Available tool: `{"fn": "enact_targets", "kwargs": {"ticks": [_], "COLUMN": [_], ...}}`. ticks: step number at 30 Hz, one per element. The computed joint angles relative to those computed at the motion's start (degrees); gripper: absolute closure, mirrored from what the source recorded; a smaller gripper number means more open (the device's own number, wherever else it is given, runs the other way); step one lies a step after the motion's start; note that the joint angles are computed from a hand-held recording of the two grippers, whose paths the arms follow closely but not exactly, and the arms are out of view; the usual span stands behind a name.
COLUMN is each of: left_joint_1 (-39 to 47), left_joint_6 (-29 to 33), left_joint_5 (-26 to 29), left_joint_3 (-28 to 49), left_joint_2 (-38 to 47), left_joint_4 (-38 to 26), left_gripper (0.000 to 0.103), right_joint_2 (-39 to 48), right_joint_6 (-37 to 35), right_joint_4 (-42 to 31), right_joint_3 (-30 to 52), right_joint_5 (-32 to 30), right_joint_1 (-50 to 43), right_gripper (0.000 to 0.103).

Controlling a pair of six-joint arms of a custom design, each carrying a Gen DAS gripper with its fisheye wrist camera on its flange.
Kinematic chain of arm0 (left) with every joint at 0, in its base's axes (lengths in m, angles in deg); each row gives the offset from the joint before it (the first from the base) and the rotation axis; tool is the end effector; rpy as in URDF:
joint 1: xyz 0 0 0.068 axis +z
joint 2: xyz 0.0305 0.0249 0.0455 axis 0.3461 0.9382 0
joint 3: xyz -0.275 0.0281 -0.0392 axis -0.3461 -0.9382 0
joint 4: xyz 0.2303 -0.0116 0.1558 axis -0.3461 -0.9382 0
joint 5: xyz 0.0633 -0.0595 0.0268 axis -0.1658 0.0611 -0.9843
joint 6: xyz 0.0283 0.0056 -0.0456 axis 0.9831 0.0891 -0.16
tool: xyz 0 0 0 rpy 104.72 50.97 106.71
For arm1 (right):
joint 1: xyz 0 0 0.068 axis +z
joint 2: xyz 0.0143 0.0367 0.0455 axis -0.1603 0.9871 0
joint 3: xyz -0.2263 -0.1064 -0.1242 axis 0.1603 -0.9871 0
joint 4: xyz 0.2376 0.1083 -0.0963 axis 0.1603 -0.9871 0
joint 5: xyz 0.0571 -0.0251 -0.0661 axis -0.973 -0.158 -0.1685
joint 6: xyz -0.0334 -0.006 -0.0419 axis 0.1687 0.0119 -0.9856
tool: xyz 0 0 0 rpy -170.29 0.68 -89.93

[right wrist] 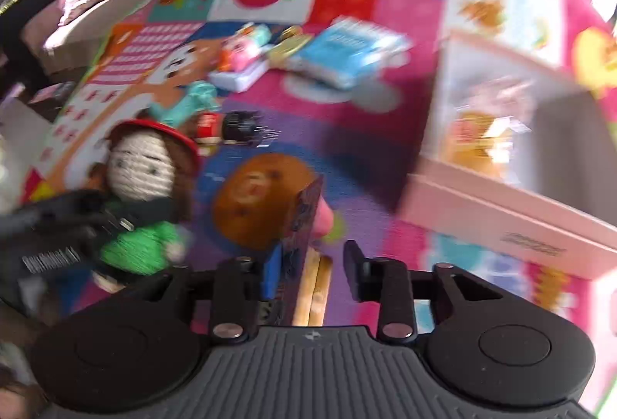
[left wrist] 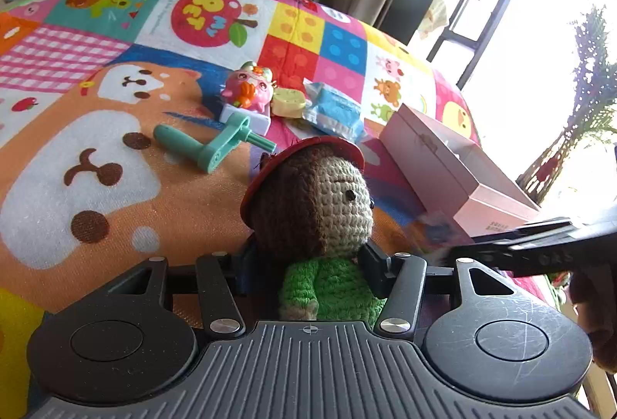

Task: Organize objects
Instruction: 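Grasp the Volcano toothpaste box with the right tool while the left tool holds the doll, then lower the crocheted doll into the pink box and open the left tool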

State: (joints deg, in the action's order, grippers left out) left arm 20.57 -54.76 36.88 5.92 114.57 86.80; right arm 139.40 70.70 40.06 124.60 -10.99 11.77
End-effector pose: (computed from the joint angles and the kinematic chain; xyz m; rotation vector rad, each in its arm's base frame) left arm 0.2652 -0.0058 0.0572 -0.2761 2.1292 -0.4313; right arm 0.3741 0.1503 0.1174 -0.7488 2.4227 0.2987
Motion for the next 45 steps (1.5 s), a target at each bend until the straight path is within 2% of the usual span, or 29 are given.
{"fn": "enact_targets", "kwargs": {"ticks": [2,5,10,12,17,19,20,21,22,29,33,36,38,41,45], "left_joint_1": [0.0,-0.1,-1.5,-2.1,-3.3,-3.8,-4.3,-4.8,-5.4,-11.0,-14.6,-17.5,-19.3,-21.4,-23.0], "left_joint_6": [0.0,0.3,1.1,1.4,1.5,1.0,0.8,0.8,0.9,3.8,3.4,3.7,3.6,3.7,3.9], "left_joint_5": [0.0,-0.4,-2.6,-3.6,-5.7,-6.7,-7.6,-8.6,-9.5,-12.1,-8.8,-7.7,-7.3,-6.7,-3.9], "left_joint_3": [0.0,0.1,0.3,0.4,0.6,0.6,0.6,0.5,0.3,-1.4,0.1,5.0,11.0,24.4,48.7], "left_joint_2": [0.0,0.1,-0.5,-0.7,-1.4,-2.0,-2.6,-3.4,-4.4,-13.3,-17.5,-19.0,-16.9,-9.0,7.5], "left_joint_4": [0.0,-0.1,-1.3,-1.9,-3.1,-4.0,-4.7,-5.8,-7.2,-17.8,-25.0,-29.1,-31.5,-34.4,-41.5], "left_gripper": [0.045,0.045,0.045,0.045,0.045,0.045,0.045,0.045,0.045,0.047,0.048,0.048,0.048,0.048,0.048], "right_joint_2": [-3.0,-6.7,-11.2,-11.3,-6.4,-3.7,-2.5,-1.7,-1.6,-10.3,-16.7,-20.6,-22.1,-22.3,-19.8], "right_joint_6": [0.1,1.1,-1.9,-2.1,1.0,2.1,2.0,1.4,0.8,-2.1,-3.6,-4.1,-3.6,-2.8,-1.0], "right_joint_4": [2.9,6.8,13.5,15.3,17.6,18.1,18.4,18.3,18.2,18.3,17.9,19.9,23.1,29.4,33.3], "right_joint_3": [-4.3,-9.6,-17.1,-18.3,-16.3,-14.7,-14.0,-13.5,-13.5,-22.2,-27.9,-31.5,-33.6,-36.1,-36.2], "right_joint_5": [0.6,0.0,-0.3,-1.1,-3.1,-2.1,-1.2,-0.3,0.9,-4.9,-10.4,-14.4,-16.2,-17.8,-20.5], "right_joint_1": [-1.6,-4.6,-6.9,-6.9,-4.1,-2.2,-1.3,-0.5,0.0,-6.2,-13.3,-18.7,-21.6,-24.5,-27.5], "right_gripper": [0.047,0.046,0.034,0.03,0.03,0.03,0.035,0.05,0.057,0.06,0.06,0.06,0.06,0.06,0.06]}}
